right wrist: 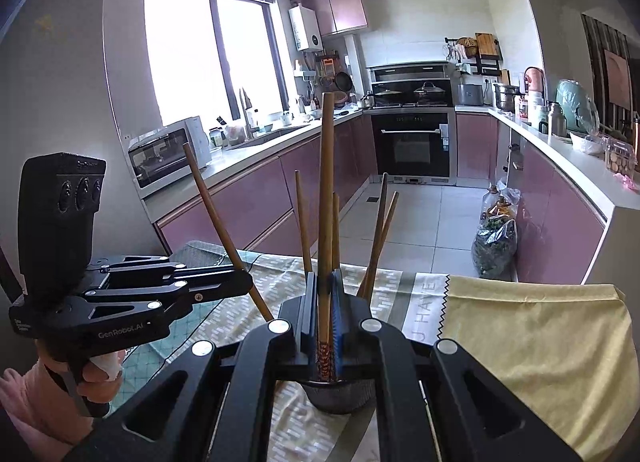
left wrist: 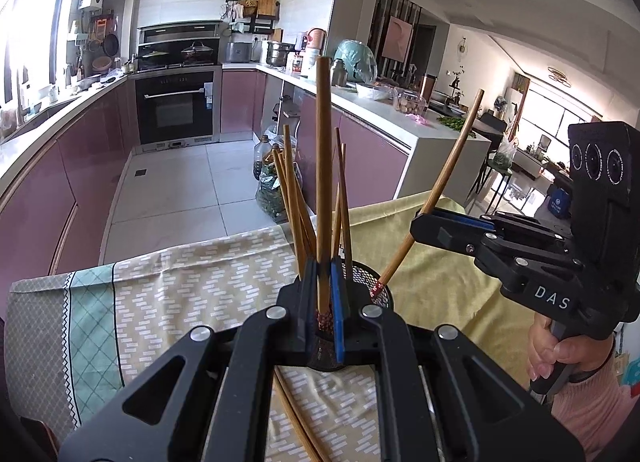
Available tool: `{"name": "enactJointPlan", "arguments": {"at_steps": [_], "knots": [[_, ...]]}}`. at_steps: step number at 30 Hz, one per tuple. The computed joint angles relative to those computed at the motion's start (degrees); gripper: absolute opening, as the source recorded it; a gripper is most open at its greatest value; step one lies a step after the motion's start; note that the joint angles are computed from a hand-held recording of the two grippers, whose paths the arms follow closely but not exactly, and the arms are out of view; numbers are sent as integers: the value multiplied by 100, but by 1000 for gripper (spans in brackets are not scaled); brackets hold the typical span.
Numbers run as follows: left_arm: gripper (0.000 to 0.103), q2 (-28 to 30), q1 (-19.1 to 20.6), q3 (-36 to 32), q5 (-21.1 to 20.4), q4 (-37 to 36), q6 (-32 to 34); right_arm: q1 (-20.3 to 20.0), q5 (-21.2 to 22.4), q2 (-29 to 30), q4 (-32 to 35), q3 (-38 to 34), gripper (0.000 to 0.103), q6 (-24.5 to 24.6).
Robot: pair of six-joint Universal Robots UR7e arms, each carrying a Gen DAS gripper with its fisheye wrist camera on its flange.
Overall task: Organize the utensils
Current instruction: 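Lower the chopstick into the mesh cup with the left gripper while the right gripper lowers its own, then open the left gripper in the cup while the right gripper releases its chopstick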
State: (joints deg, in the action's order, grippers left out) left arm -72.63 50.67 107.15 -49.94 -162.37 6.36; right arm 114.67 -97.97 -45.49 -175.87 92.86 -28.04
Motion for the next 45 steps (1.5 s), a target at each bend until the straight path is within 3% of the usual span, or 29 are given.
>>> {"name": "enactJointPlan", "arguments": {"at_steps": [27,45], "knots": [[7,330,167,-322,217,790,-163,-53,-342,381,803,-544,6,218],[8,584,303,-555,199,715,-196,-78,-372,517,928,-729,8,385]]}}
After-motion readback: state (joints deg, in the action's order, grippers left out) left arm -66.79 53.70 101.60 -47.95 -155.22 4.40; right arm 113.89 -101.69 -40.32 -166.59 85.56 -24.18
